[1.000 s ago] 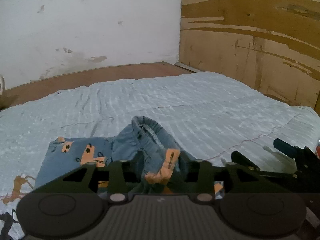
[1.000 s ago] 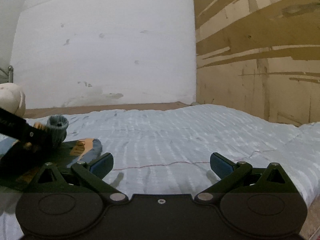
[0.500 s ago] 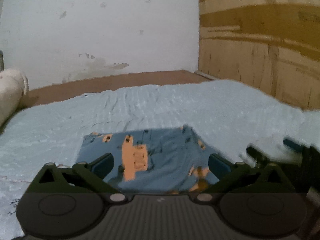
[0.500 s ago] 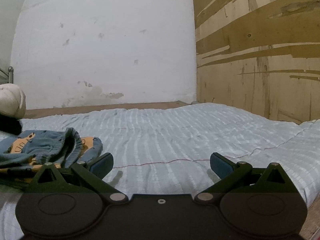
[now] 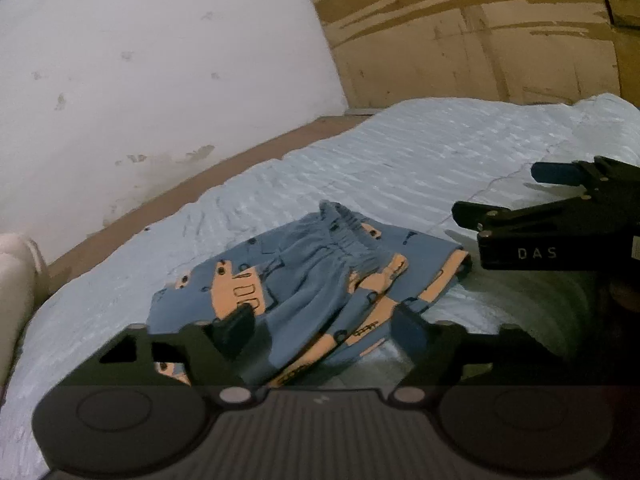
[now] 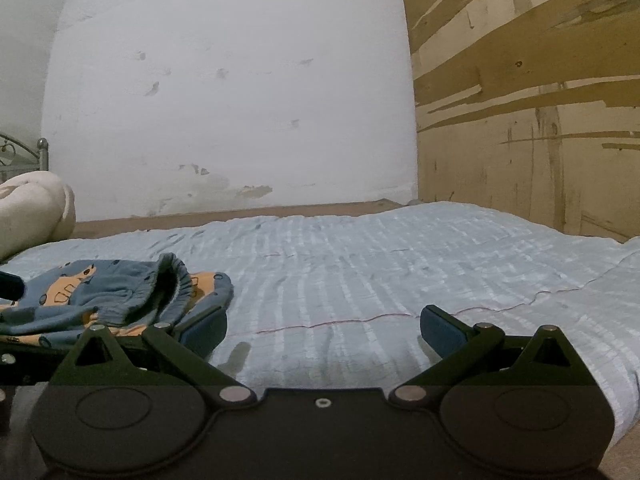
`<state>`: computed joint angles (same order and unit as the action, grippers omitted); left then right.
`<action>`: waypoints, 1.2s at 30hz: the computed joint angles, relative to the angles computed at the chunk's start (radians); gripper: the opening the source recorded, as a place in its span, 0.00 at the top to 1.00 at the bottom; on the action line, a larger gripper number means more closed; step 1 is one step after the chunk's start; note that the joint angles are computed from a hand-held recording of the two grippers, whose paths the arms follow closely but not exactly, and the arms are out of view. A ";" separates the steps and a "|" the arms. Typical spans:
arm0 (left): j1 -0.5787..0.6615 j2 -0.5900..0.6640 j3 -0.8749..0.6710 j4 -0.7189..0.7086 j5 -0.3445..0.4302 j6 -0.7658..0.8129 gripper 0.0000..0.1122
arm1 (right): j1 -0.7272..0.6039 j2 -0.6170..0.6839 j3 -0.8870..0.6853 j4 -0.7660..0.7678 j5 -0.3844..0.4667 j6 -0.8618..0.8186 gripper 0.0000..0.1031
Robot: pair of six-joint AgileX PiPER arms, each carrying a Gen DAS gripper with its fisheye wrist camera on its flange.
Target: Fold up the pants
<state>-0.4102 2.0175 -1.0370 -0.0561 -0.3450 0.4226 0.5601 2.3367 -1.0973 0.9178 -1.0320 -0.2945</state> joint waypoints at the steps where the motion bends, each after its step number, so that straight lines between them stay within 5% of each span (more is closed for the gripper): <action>1: 0.002 0.004 -0.011 0.019 0.012 -0.016 0.40 | 0.000 -0.001 0.001 -0.003 -0.001 0.004 0.01; 5: 0.019 0.023 -0.069 0.197 0.080 -0.191 0.51 | -0.002 0.000 0.007 -0.017 -0.003 0.021 0.01; 12: 0.021 0.049 -0.131 0.253 0.148 -0.276 0.71 | 0.000 0.001 0.016 -0.056 -0.012 0.040 0.01; 16: 0.027 0.045 -0.127 0.365 0.143 -0.389 0.89 | -0.005 -0.006 0.029 -0.103 -0.010 0.069 0.01; 20: 0.027 0.045 -0.114 0.357 0.120 -0.377 0.95 | -0.056 -0.054 0.061 -0.269 0.043 0.208 0.01; 30: 0.036 0.049 -0.104 0.377 0.095 -0.412 0.95 | -0.276 -0.054 -0.227 -1.030 0.484 0.755 0.20; 36: 0.041 0.049 -0.104 0.398 0.091 -0.432 0.95 | -0.272 0.017 -0.411 -1.205 0.675 0.916 0.52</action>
